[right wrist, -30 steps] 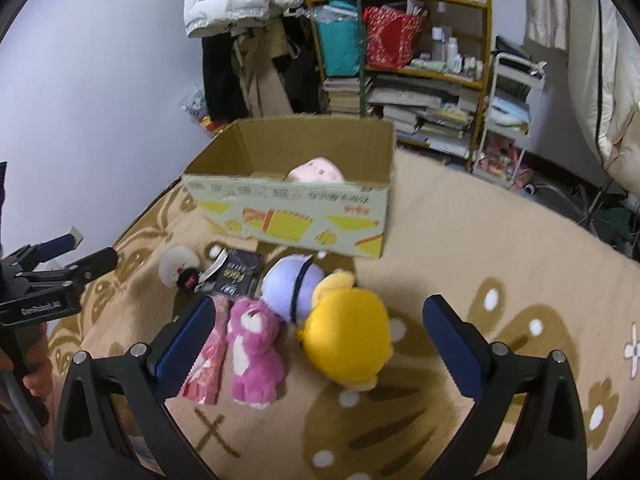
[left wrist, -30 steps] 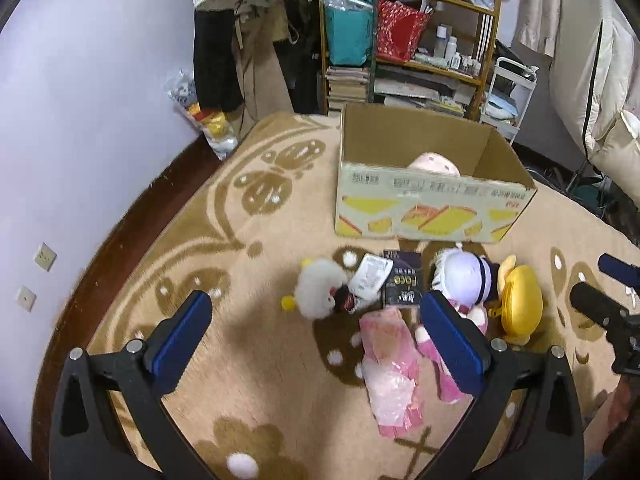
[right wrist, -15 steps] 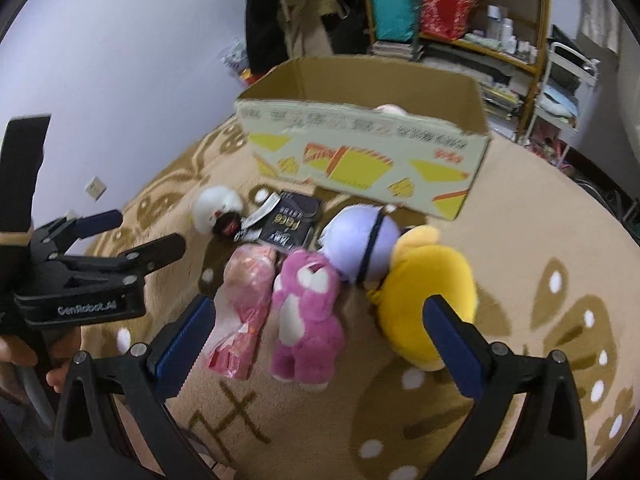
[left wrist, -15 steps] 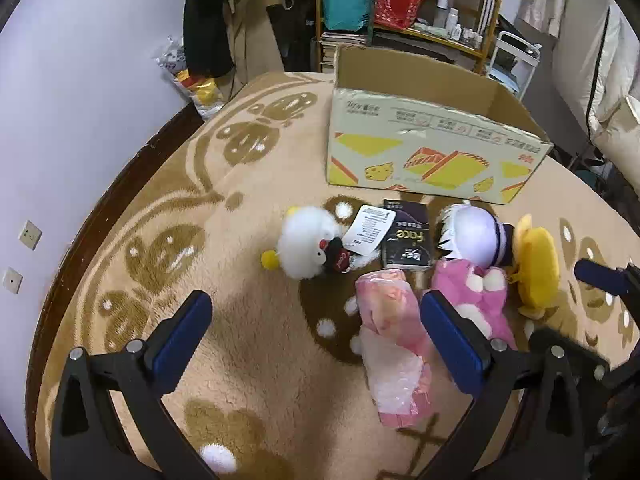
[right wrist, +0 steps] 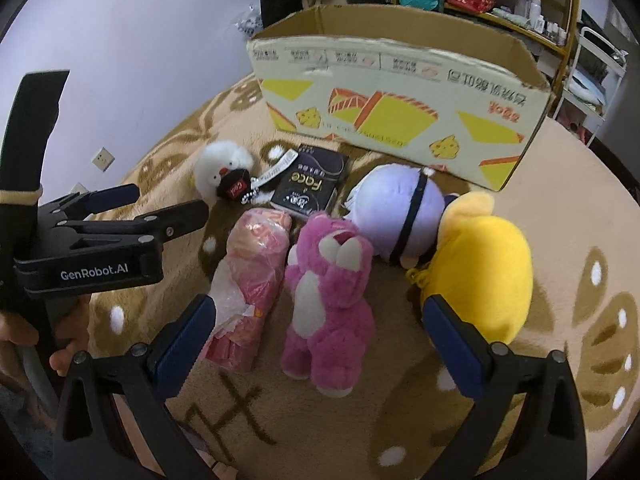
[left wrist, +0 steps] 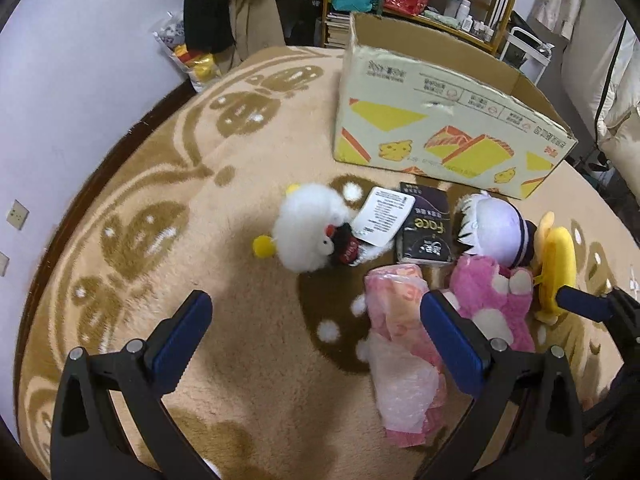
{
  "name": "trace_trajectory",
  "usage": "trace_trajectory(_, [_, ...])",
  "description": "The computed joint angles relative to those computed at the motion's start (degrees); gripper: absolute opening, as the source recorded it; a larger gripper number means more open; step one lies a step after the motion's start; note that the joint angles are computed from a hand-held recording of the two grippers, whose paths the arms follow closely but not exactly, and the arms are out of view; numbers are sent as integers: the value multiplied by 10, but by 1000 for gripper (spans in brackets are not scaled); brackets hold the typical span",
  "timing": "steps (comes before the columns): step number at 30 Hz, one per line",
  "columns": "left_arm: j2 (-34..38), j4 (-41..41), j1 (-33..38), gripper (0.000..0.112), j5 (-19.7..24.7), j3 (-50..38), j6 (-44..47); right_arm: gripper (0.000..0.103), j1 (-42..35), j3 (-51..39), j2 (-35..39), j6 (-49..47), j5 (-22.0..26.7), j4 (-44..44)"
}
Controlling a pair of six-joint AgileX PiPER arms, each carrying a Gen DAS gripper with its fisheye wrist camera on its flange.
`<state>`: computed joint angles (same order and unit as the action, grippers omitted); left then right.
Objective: Organize soft objects
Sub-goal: 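Move both tools back to the pile toward the pink bundle and pink bear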
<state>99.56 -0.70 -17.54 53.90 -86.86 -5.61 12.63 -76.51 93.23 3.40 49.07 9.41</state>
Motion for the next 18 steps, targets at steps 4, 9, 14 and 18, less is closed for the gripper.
trace_trajectory(4, [11,-21,-2,103,-1,2,16,103,2,-1,9,-2,-1,1])
trace_trajectory(9, [23,-30,-7,103,3,-4,28,103,-8,-1,19,-18,-4,19])
trace_trajectory(14, [39,-36,-11,103,7,-11,30,103,-6,-8,30,-25,0,25])
trace_trajectory(18, [46,-32,-18,103,10,-11,29,103,-4,-10,36,-26,2,24])
